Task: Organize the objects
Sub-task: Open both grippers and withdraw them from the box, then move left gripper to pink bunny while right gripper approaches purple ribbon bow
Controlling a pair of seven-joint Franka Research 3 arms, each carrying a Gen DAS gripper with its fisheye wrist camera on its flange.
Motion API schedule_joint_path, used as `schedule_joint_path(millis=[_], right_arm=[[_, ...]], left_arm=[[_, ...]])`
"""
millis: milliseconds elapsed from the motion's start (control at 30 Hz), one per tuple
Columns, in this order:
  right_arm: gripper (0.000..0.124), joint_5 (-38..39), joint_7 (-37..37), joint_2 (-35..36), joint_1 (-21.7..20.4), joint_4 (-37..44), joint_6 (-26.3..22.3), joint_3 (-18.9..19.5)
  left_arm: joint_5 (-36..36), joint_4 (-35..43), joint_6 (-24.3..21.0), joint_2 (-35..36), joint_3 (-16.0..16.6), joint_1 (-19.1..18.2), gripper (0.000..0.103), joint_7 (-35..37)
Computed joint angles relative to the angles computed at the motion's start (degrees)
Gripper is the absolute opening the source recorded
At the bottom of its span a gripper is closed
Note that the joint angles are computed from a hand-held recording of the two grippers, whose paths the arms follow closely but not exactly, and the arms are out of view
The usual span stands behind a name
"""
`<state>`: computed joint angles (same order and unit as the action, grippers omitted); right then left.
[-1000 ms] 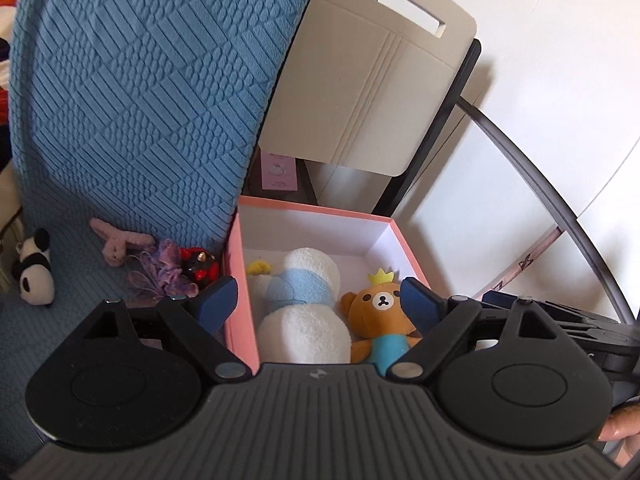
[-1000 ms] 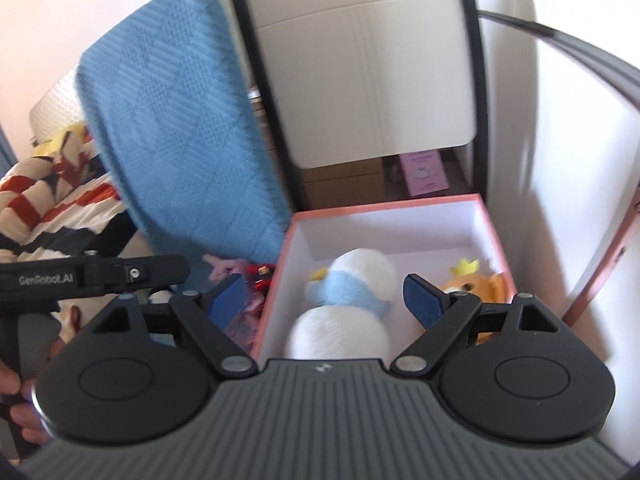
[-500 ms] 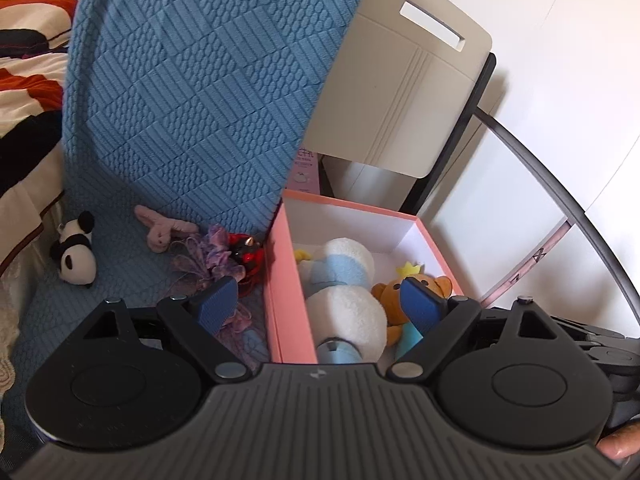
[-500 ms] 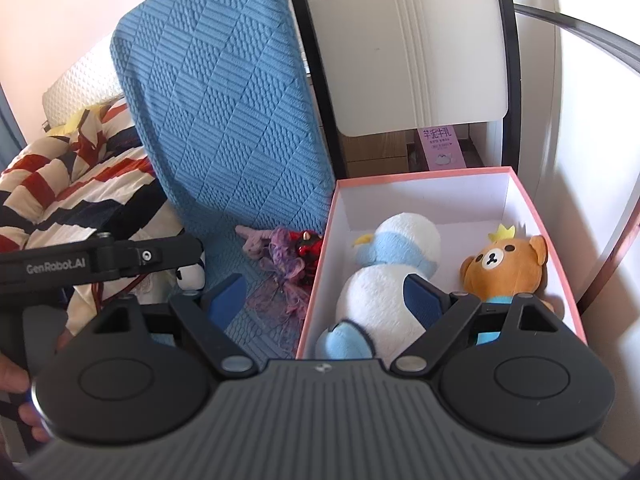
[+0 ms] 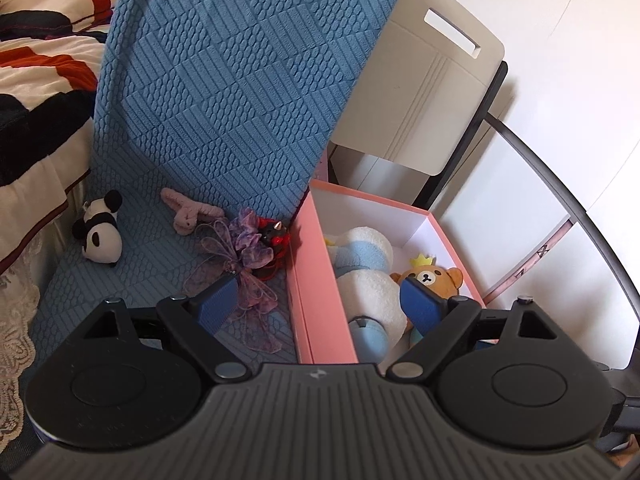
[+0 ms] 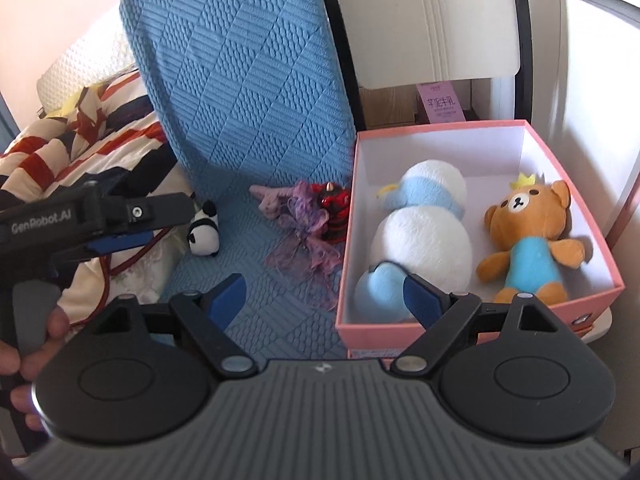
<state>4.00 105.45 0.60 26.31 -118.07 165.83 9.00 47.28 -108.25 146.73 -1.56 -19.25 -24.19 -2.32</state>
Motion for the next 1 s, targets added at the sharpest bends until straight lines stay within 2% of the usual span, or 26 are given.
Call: schedule_joint_path(millis=[267,467,600,767,867,933,1000], right_arm=[[0.087,-6.2,10.6,0.7,0.7,0.2,-1.0,-0.1],[0.087,-10.4,13.3,2.0,1.3,1.0,-0.7,-0.4],[0.087,-11.5,13.3,4.2,2.1,2.2,0.0,-0.8],[0.087,-15.2,15.9,7.5,4.0,3.7,2.7,-3.1],[0.087,-13.8,13.5,9.8,4.6,4.5,5.6,-3.4],[0.086,-15.6,14.1,11.6,6.7,5.8,6.2,-5.5],[0.077,-16.1,13.2,13.6,7.9,7.3,6.8,-6.5]], left_arm=[[-0.1,-5.9,2.1,-4.3,-0.4,1.4,0.091,-1.7],[2.6,-8.8,2.2,-5.8,-1.3,3.3,0.091,-4.8],[4.1,-9.0,0.5,-4.6,-1.3,3.9,0.091,-5.2],[7.7,-8.7,2.2,-1.2,0.2,4.6,0.091,-8.0],[11.4,-8.2,3.9,1.3,1.5,4.8,0.091,-10.6],[10.7,-7.5,4.5,3.2,2.4,4.6,0.091,-8.7],[6.7,-7.1,5.7,4.8,3.3,4.7,0.091,-3.9]])
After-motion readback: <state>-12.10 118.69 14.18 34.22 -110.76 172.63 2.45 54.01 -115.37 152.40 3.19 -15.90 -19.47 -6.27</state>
